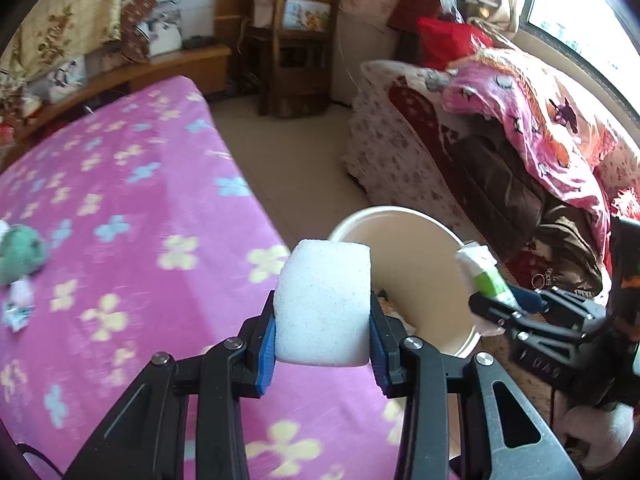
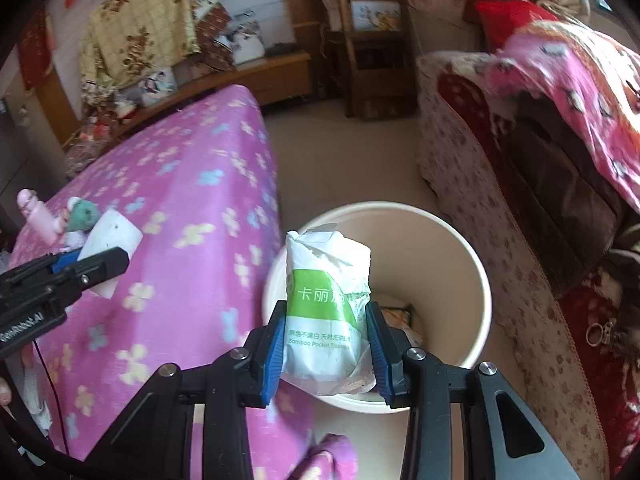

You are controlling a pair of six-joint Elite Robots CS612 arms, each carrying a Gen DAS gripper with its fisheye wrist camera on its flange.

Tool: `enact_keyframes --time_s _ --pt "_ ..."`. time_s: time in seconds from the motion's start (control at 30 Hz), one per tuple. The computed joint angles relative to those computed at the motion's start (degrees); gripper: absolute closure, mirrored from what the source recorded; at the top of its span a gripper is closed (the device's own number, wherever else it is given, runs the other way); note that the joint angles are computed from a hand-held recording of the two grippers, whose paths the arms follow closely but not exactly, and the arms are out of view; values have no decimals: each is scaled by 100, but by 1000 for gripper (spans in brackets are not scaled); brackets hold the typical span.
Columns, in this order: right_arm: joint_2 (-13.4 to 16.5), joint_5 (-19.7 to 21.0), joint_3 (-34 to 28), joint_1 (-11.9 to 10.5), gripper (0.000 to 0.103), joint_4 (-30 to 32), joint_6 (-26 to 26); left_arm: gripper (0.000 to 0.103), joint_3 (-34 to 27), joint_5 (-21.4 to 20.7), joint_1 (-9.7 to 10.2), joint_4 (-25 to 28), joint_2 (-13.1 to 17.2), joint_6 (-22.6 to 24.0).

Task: Collect trash
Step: 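Carry the sponge and tissue pack over the white bucket, then open both grippers to drop the sponge and tissue pack into the bucket, then move both open tools back over the bed toward the wrapper and towel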

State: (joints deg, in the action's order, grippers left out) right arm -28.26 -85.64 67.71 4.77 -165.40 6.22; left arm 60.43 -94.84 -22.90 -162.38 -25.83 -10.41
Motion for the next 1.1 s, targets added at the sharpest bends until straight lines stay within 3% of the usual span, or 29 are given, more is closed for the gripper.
enact_keyframes --time_s 0.2,0.27,0.33,0.37,0.63,1.1 --pt "134 -18 -101 -108 55 72 284 61 -545 -291 -59 290 314 -62" --pt "163 -4 -124 -136 49 77 360 54 -712 -399 -65 420 405 -75" --pt "191 59 -151 -170 33 69 461 37 -820 -503 -60 507 468 -127" --pt "197 88 -149 -181 32 49 498 37 -842 -504 -60 505 486 -154" --pt "198 137 -124 -166 32 45 549 37 -568 -255 -48 374 356 -76" --pt "144 46 -173 80 32 115 281 37 192 371 75 -302 -24 -130"
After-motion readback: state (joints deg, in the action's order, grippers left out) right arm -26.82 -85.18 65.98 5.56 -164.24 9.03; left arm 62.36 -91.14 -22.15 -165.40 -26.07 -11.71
